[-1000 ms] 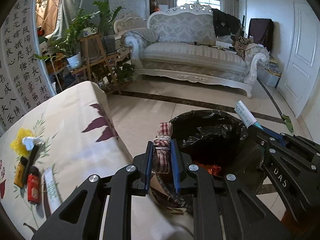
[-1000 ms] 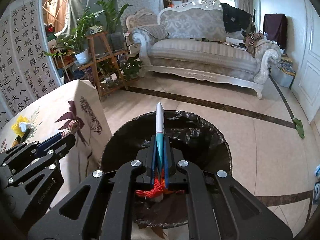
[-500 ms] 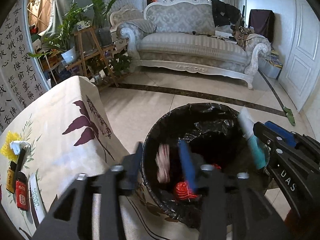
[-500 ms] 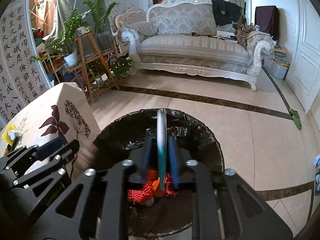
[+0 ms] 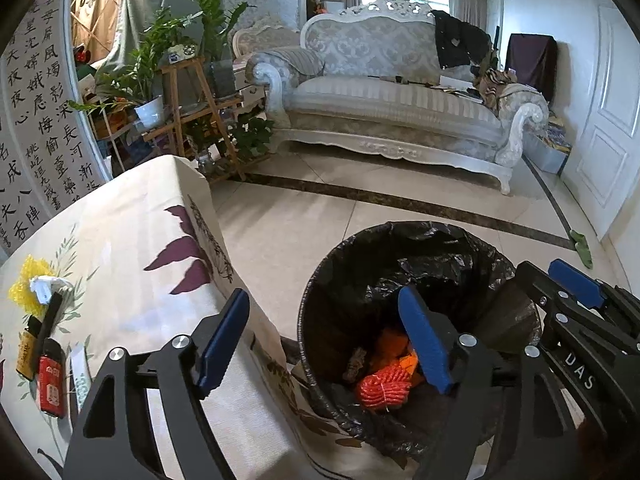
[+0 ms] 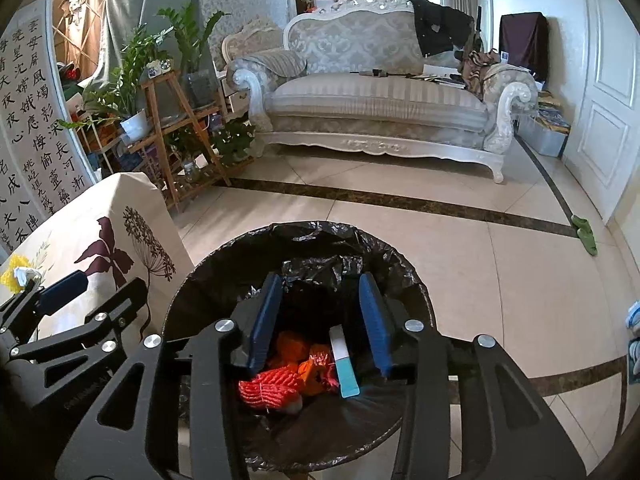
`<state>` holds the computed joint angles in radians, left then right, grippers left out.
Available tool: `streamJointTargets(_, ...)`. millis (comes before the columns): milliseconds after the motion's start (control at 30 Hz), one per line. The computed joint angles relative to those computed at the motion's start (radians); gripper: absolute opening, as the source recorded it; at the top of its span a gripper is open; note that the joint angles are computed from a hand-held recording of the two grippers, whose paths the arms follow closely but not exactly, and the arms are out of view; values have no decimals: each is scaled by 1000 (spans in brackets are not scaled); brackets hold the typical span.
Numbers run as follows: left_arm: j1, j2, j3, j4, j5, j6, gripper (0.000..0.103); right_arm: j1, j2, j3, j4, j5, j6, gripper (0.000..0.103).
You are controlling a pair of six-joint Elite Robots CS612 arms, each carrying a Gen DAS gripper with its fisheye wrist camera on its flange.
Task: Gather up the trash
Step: 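Carry twine bundle and teal pen to the bin and release both, then grasp the red bottle with the left tool while the right tool grasps the white-green tube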
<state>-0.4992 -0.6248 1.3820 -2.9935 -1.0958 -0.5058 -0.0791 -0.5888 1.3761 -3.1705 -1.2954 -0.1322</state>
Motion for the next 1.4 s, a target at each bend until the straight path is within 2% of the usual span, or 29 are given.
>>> streamJointTargets(167,1,-17,27,-9,13,-17,78,2,-7,13,-16,-6,1,52)
streamJointTargets(200,1,-20,32,-12,17,-18,78,3,-9,17,-20,-8,-1,58)
streamJointTargets(267,0,-27,45,-16,29,-22,78,5,-13,24,-32,-10,-1,62)
streamJointTargets(333,-2,-35,59,-15,51,-26,78,6,-18,32,-37,-9,-3,63)
streamJointTargets(667,6,-101,176,-39,116,-83,79,26,-43,73,-43,31,-21,64)
streamJointTargets(1033,35,-175,314,10,203,-227,79,74,-72,118,-28,118,-101,64)
streamJointTargets(1267,67,-190,352,45,178,-295,78,107,-85,135,-5,157,-156,64)
streamJointTargets(1300,72,-190,353,48,169,-297,76,111,-87,137,-2,161,-163,64)
streamJointTargets(1367,78,-189,354,52,150,-294,66,117,-88,136,5,164,-173,64)
streamJointTargets(1400,82,-188,353,51,140,-290,65,122,-90,137,8,166,-180,64)
